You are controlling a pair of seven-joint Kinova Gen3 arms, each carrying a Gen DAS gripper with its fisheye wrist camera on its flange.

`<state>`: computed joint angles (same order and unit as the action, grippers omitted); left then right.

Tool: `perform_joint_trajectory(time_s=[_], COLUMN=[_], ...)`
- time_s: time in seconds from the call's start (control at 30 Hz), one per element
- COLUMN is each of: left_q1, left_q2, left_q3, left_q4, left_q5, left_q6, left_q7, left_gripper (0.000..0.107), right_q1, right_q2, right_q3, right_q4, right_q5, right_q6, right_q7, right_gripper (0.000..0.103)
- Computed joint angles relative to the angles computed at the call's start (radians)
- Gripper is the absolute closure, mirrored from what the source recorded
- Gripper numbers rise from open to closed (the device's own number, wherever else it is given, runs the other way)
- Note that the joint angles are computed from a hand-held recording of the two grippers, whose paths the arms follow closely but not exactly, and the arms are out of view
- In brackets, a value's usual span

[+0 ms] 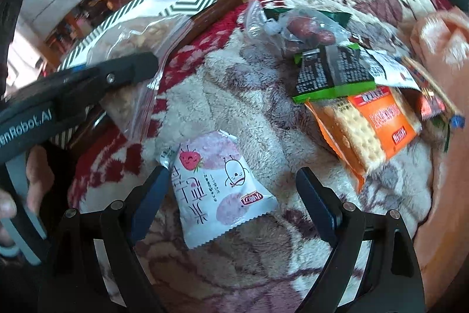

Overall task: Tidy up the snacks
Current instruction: 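Grasp the clear zip bags with the left tool while the right tool grasps the pink packet, then carry both held snacks to the white tray and release them inside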

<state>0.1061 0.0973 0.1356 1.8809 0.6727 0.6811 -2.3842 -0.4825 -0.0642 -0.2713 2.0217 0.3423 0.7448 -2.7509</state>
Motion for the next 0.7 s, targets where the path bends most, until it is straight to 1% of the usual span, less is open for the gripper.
perform_joint_trajectory(time_s=[0.1, 0.2, 0.23, 0.27, 0.3, 0.37, 0.4, 0.47, 0.57, 0.7], left_q1=[0.002, 0.003, 0.002, 0.001, 0.001, 0.000, -0.001, -0.002, -0.008, -0.006], left_q2=[0.003, 0.006, 0.006, 0.006, 0.006, 0.006, 0.005, 0.004, -0.007, -0.024], left_q3=[0.000, 0.001, 0.001, 0.001, 0.001, 0.002, 0.002, 0.002, -0.001, -0.007], left_q4=[-0.001, -0.002, -0.002, -0.001, -0.001, -0.001, 0.001, 0.002, 0.011, 0.016], left_q5=[-0.006, -0.012, -0.012, -0.012, -0.013, -0.011, -0.009, -0.006, 0.018, 0.028], left_q6=[0.000, 0.001, 0.001, 0.001, 0.000, 0.000, 0.000, -0.001, -0.012, -0.022], left_q7=[0.003, 0.009, 0.008, 0.008, 0.008, 0.007, 0.005, 0.001, -0.020, -0.028], left_gripper=[0.055, 0.055, 0.055, 0.054, 0.054, 0.054, 0.055, 0.055, 0.055, 0.055], right_q1=[-0.009, -0.022, -0.027, -0.028, -0.029, -0.023, -0.010, -0.004, 0.003, 0.010], right_q2=[0.000, 0.021, 0.032, 0.041, 0.044, 0.032, 0.026, 0.013, 0.003, -0.006], right_q3=[0.000, -0.003, -0.004, 0.003, 0.014, 0.021, 0.020, 0.038, 0.029, 0.012], right_q4=[-0.008, -0.033, -0.043, -0.047, -0.044, -0.032, -0.031, -0.027, -0.040, -0.063], right_q5=[-0.004, -0.006, -0.004, -0.019, -0.040, -0.041, -0.054, -0.095, -0.096, -0.057], right_q6=[-0.010, 0.009, 0.023, 0.026, 0.019, 0.008, 0.009, 0.004, 0.026, 0.046], right_q7=[0.077, 0.158, 0.178, 0.210, 0.233, 0.231, 0.237, 0.272, 0.269, 0.242], right_gripper=[0.014, 0.014, 0.017, 0.022, 0.036, 0.047, 0.051, 0.051, 0.051, 0.051])
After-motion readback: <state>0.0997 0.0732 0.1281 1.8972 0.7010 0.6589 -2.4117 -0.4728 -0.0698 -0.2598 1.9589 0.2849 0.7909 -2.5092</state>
